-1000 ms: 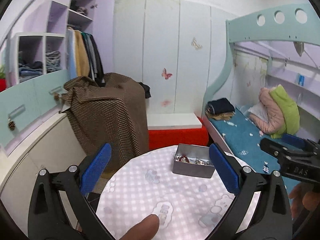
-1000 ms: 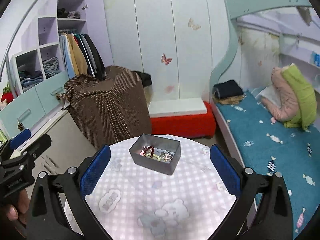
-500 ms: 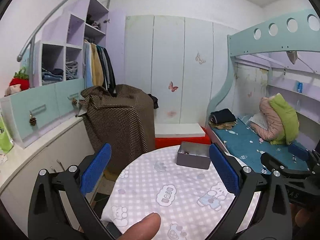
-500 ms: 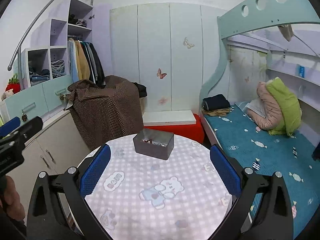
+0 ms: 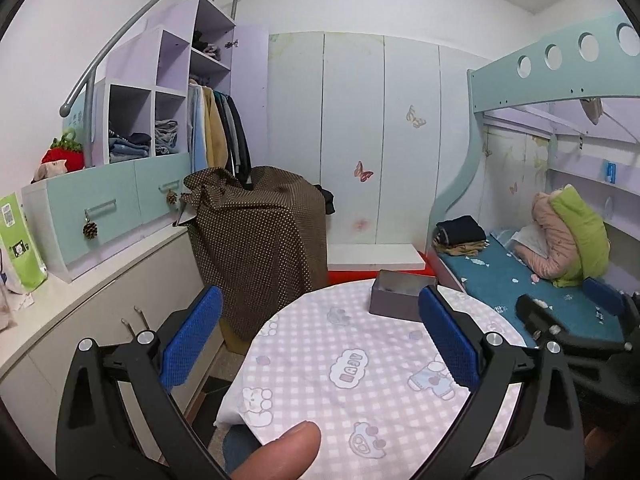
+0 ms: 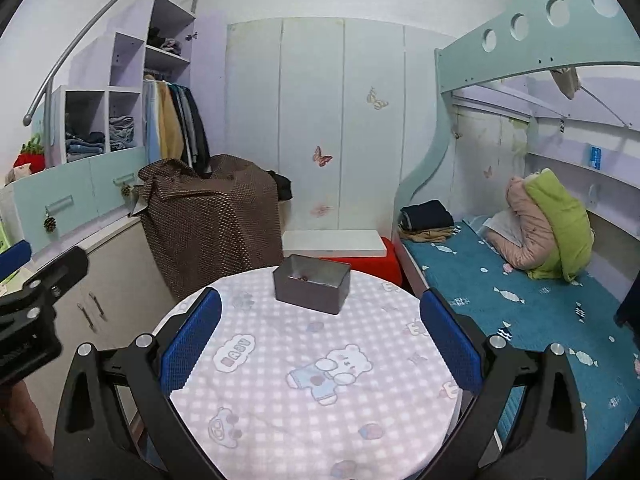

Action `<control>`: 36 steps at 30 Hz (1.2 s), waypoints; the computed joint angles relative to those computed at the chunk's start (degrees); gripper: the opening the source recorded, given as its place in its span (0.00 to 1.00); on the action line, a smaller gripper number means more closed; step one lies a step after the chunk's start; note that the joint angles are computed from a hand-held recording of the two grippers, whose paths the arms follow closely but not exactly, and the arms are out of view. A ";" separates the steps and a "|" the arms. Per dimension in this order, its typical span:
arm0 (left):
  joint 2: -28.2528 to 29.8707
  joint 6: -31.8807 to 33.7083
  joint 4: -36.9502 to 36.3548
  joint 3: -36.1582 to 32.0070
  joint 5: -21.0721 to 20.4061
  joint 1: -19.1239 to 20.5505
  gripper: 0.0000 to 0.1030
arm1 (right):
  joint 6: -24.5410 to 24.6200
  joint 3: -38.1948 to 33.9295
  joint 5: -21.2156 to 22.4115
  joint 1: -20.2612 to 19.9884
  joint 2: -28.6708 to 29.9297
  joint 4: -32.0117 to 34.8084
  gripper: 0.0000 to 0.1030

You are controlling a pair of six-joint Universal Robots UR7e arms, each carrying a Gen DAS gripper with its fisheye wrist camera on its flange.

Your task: Organize jewelry

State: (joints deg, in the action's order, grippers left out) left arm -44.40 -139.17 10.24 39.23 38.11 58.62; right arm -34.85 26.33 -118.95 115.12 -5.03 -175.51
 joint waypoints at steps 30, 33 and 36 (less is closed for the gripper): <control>-0.31 -4.53 1.02 0.61 1.88 0.62 0.95 | -0.82 0.64 -0.79 0.35 0.11 -2.10 0.93; -0.38 -3.38 0.26 0.94 1.91 0.53 0.95 | -0.84 0.79 -0.73 0.33 0.05 -2.27 0.93; -0.28 -2.86 0.28 0.86 1.83 0.47 0.95 | -1.03 0.44 -0.85 0.37 0.27 -2.40 0.93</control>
State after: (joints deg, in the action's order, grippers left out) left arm -44.68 -142.03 10.51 40.10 39.93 59.08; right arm -35.88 26.77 -119.80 115.49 -4.76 -177.92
